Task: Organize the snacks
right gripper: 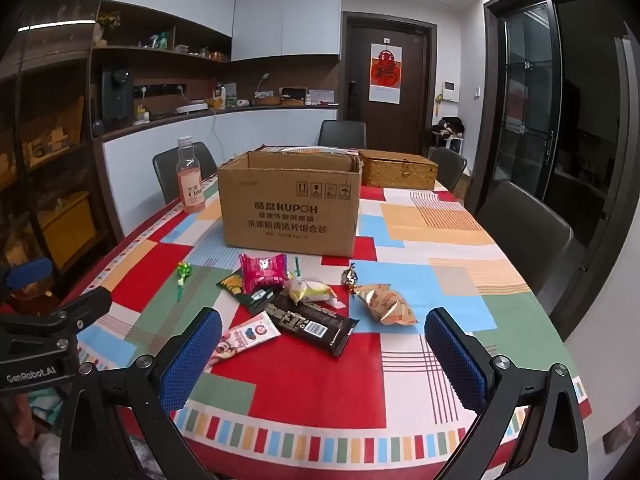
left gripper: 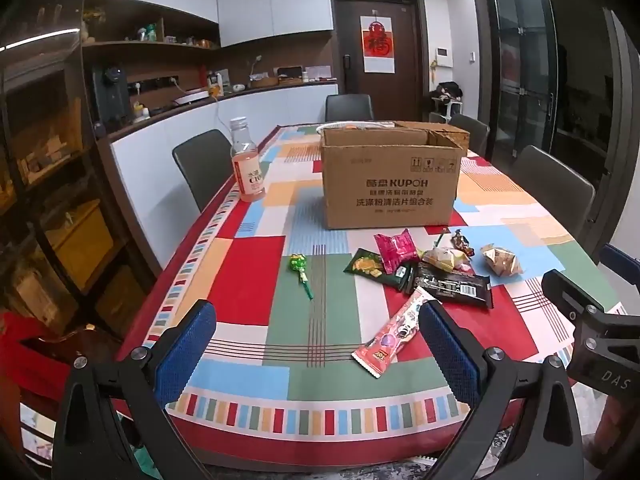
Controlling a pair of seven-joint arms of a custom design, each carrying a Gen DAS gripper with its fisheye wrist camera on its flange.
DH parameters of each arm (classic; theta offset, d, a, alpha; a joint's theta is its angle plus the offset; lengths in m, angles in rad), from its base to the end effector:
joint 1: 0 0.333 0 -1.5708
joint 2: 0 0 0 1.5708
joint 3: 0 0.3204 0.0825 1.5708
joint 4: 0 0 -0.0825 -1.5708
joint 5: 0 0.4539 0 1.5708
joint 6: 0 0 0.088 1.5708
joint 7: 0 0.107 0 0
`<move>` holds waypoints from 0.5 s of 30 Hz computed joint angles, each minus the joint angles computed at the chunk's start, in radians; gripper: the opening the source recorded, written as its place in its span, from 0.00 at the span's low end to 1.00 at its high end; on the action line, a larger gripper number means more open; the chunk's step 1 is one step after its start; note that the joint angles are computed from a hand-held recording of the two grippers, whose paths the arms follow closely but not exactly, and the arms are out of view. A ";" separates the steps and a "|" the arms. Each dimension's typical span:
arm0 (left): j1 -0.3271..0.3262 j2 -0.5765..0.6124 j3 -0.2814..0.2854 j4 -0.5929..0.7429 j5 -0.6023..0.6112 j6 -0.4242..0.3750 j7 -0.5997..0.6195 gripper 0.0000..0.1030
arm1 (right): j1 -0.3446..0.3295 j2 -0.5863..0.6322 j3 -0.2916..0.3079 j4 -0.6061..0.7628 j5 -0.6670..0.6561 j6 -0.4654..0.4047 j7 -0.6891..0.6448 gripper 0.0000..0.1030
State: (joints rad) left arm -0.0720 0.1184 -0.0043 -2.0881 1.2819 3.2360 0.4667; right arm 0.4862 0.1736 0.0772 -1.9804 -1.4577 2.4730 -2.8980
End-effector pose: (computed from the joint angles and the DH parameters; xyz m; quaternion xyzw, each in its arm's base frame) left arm 0.6206 -0.1413 0.4024 -0.5258 0.7129 -0.3399 0.3158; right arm 0.5714 0.3625 0.3776 -0.5611 0.6590 -0.3992 0.3024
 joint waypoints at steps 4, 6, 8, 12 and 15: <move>-0.008 -0.002 0.020 0.004 0.071 0.026 -0.083 1.00 | 0.001 -0.002 0.000 -0.004 -0.008 0.000 0.009 1.00; -0.004 -0.013 0.014 -0.009 0.053 0.026 -0.062 1.00 | 0.001 -0.002 0.002 -0.003 -0.004 0.000 0.004 1.00; 0.029 -0.003 -0.019 -0.018 -0.046 0.023 0.034 1.00 | 0.001 0.002 0.001 0.002 -0.004 0.004 0.002 1.00; -0.031 -0.002 0.048 0.003 0.087 0.027 -0.099 1.00 | 0.000 0.000 0.000 -0.004 -0.001 0.009 0.007 1.00; -0.023 -0.004 0.039 0.009 0.141 0.024 -0.149 1.00 | -0.002 -0.001 -0.001 -0.003 0.007 0.016 0.000 1.00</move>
State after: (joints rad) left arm -0.0948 0.1146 0.0349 -2.0792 1.4228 3.2603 0.3172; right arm 0.4841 0.1724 0.0766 -1.9830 -1.4512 2.4890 -2.8976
